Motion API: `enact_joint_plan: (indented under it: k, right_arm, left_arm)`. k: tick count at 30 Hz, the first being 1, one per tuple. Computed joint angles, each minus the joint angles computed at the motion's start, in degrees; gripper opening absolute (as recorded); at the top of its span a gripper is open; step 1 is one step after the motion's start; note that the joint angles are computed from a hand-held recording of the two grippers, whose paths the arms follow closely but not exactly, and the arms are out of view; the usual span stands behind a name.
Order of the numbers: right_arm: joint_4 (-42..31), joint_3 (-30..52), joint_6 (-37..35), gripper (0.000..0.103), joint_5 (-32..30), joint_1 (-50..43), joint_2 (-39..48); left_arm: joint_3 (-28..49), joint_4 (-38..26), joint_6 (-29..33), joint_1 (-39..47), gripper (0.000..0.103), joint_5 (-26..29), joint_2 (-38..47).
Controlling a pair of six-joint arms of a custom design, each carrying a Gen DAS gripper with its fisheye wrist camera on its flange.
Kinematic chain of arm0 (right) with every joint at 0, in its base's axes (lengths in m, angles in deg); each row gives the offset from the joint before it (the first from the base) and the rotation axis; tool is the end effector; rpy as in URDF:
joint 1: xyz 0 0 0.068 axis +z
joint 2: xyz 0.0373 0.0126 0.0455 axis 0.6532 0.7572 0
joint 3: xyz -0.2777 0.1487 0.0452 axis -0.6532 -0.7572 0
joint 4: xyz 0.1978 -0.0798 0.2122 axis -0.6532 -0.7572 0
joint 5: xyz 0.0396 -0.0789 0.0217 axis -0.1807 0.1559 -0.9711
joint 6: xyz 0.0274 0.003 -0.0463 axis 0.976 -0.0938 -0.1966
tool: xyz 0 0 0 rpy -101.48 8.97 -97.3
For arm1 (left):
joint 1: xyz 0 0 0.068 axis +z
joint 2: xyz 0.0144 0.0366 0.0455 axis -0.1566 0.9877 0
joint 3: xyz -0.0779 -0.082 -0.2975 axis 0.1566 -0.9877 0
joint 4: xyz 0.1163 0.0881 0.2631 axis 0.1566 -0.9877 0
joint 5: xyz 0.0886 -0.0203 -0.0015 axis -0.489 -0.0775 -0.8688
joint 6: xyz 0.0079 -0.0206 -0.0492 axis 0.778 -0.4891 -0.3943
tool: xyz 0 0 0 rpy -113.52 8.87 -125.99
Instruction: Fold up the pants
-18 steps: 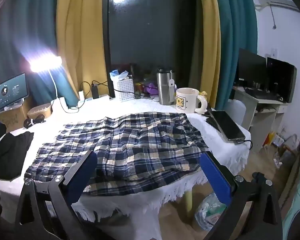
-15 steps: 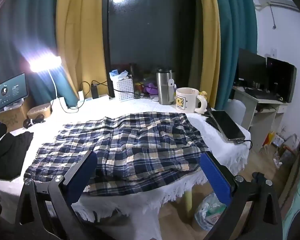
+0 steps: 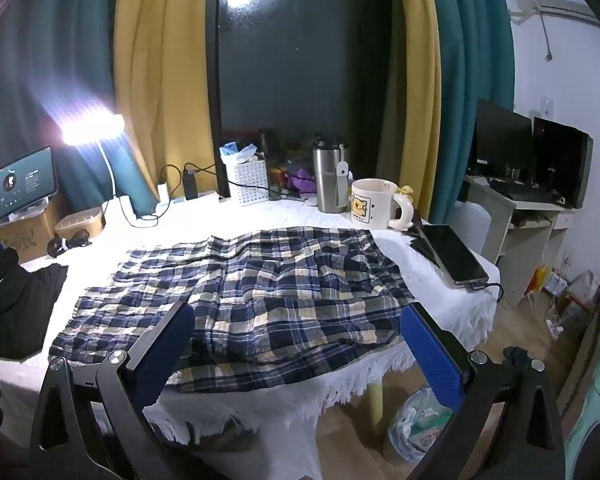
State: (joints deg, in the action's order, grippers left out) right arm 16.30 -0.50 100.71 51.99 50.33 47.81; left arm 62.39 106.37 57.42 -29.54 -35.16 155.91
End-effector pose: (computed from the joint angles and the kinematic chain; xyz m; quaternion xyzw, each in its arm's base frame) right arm 0.2138 0.0252 0.2846 0.0762 0.9144 -0.0691 0.3915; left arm 0.3180 -0.1205 0.2454 0.1267 0.7928 -0.1402 0.5794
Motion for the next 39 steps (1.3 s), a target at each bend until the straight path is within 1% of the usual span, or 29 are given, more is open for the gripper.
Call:
enact_joint_plan:
  k: [4,6,12,17,18,29,39]
  right_arm:
    - [0.47,0.50,-0.72,0.103,-0.44,-0.88,0.57]
    - [-0.47,0.88,-0.49,0.103,-0.02,-0.39,0.12]
    - [0.50,0.21,-0.90,0.103,-0.30,-0.77,0.09]
    - [1.32,-0.11,-0.91,0.103,-0.24,-0.81,0.54]
    - [0.07,0.38,-0.72,0.103,0.14,-0.32,-0.39]
    - [-0.01,0.49,-0.78,0.103,0.24,-0.23,-0.51]
    - [-0.62,0.94,-0.81,0.103,0.58,0.13,-0.86]
  left_arm:
    - [-0.08,-0.40,-0.36,-0.28,0.103,-0.58,-0.74]
    - [0.14,-0.85,-0.52,-0.35,0.103,-0.83,-0.89]
    - [-0.17,-0.53,0.25,-0.86,0.103,-2.34,-1.26]
    - [-0.25,-0.64,-0.11,-0.95,0.103,-2.57,-1.56]
    - [-0.26,-0.65,-0.16,-0.92,0.103,-2.53,-1.61]
    - [0.15,-1.97,-1.71,0.35,0.103,-0.46,-1.56]
    - [-0.27,-1.86,-1.31,-0.22,0.103,-0.53,-2.25]
